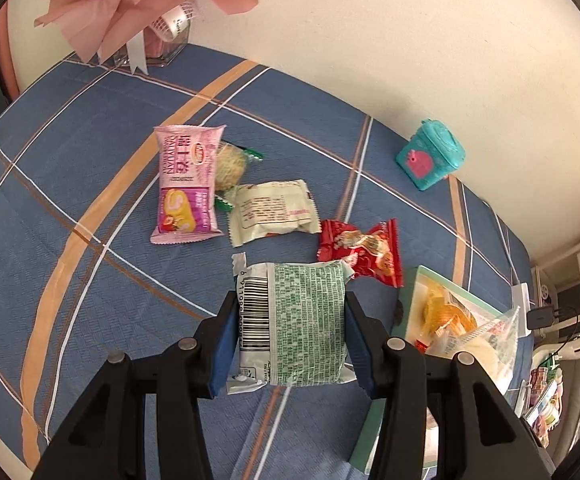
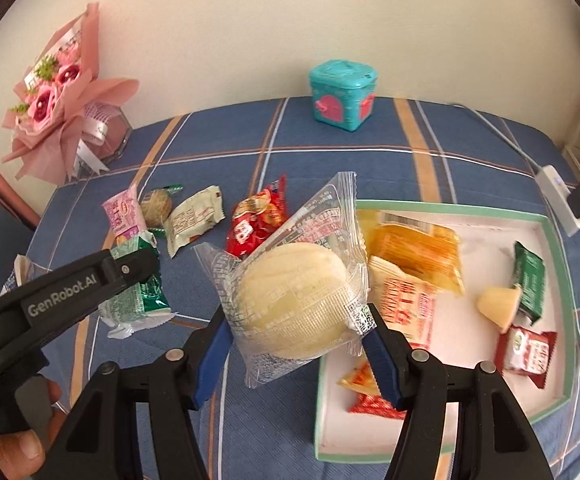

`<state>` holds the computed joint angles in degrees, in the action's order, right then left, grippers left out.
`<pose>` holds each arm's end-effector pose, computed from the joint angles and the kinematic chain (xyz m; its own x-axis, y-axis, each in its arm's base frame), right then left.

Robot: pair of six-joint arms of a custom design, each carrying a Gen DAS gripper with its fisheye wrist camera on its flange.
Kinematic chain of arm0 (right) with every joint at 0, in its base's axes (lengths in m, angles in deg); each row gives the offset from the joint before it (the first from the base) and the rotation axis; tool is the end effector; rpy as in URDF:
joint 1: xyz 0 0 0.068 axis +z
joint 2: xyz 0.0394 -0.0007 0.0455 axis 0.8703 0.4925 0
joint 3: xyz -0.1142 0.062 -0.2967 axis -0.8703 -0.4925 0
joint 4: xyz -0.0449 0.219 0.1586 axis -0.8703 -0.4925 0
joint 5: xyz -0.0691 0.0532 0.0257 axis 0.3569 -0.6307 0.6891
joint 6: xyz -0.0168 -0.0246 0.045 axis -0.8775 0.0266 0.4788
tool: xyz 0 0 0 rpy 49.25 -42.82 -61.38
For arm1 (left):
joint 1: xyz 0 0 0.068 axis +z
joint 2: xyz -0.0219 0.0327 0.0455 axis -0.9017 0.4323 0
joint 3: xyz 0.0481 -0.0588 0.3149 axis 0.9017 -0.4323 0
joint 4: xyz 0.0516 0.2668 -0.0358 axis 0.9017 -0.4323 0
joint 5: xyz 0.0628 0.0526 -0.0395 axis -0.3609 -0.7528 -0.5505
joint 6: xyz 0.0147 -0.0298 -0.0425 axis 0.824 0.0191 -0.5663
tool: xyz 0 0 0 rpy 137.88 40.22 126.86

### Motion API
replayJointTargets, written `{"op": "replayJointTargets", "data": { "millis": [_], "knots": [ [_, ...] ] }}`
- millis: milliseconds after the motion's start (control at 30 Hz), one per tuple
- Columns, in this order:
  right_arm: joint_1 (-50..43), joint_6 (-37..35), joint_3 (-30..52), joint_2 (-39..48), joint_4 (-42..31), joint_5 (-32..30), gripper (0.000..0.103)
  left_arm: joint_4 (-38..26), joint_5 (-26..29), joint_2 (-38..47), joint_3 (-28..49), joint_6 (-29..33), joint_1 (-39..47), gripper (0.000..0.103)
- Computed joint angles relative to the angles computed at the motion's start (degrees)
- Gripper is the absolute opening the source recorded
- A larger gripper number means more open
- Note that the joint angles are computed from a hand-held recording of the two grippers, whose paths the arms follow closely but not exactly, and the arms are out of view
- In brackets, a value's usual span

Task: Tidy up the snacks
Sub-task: 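Carry green bun pack and round bun over the white tray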

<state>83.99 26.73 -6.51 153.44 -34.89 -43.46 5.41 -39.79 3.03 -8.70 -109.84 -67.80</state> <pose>0.2697 0.1137 0.2561 -0.8796 0.0894 -0.4672 0.0276 0.9901 0.1374 0.3036 -0.0227 0.2438 -0.8630 -0.3418 -0.3720 -0.2433 0.9265 -0.2870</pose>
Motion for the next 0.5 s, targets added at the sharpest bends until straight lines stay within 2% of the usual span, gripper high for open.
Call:
{"op": "replayJointTargets", "data": {
  "millis": [267, 500],
  "knots": [
    [-3.93, -0.40, -1.12, -4.19, -1.56, -0.27, 0.066, -0.45, -3.59, -0.73, 1.27, -2.05, -6.86, 0.051],
    [-11.13, -1.52, -2.63, -6.55, -0.87, -2.90, 0.066, -0.28, -6.67, -0.11, 2.81, -3.37, -13.36, 0.051]
  ]
}}
